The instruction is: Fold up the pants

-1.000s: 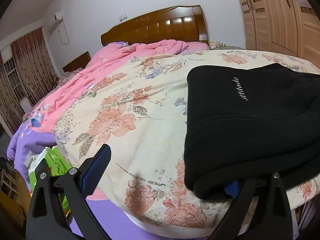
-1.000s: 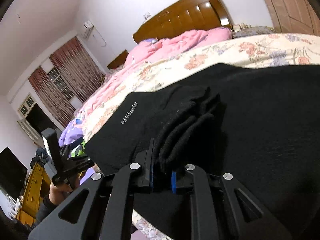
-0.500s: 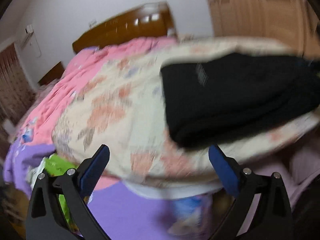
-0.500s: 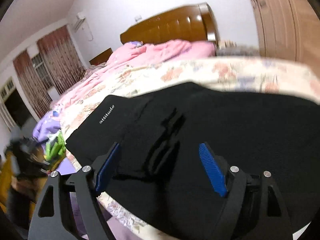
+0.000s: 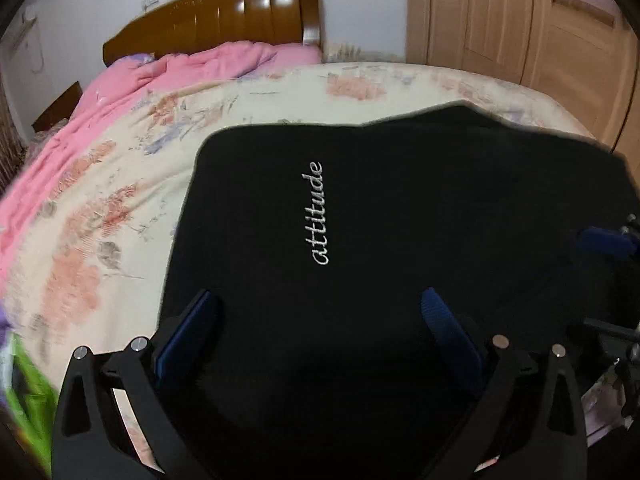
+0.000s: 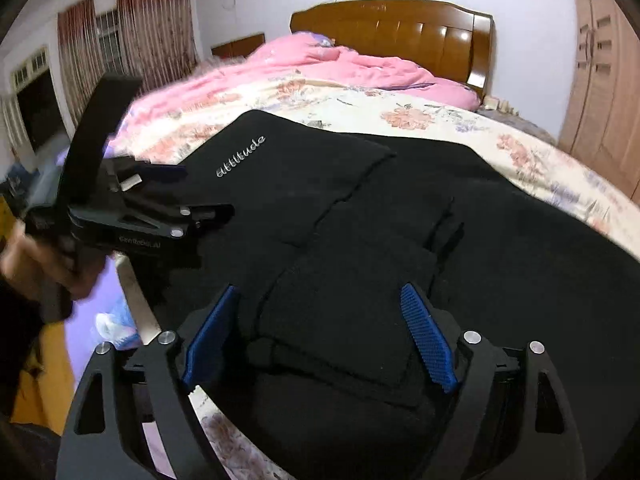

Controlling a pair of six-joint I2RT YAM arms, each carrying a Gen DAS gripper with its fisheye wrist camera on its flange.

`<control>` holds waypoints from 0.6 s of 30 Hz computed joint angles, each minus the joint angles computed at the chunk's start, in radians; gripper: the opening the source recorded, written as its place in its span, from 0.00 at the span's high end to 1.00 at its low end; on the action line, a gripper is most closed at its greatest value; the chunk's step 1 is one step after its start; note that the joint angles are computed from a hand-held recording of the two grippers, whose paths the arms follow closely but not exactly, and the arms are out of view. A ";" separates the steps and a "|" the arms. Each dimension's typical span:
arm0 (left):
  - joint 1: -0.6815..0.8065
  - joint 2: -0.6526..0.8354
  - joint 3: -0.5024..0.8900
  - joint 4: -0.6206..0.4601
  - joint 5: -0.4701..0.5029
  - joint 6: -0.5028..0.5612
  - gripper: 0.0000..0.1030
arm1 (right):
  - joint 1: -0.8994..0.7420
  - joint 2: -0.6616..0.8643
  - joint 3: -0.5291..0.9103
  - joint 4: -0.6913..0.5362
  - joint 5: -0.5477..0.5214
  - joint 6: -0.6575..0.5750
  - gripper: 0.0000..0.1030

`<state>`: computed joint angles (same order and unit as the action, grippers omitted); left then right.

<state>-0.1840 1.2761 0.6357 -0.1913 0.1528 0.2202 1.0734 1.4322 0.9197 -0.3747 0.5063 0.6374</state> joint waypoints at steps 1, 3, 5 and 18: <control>0.025 0.001 0.000 -0.008 0.035 0.007 0.01 | 0.001 0.002 0.003 -0.002 0.000 -0.005 0.21; 0.029 -0.001 0.008 -0.027 0.032 0.022 0.01 | 0.005 0.018 0.021 -0.018 0.012 -0.009 0.21; 0.021 0.009 0.017 -0.029 0.019 0.018 0.01 | 0.003 0.014 0.020 -0.016 -0.001 -0.011 0.21; -0.010 -0.002 0.061 -0.088 -0.037 -0.008 0.02 | -0.013 -0.046 0.033 -0.085 -0.081 0.034 0.15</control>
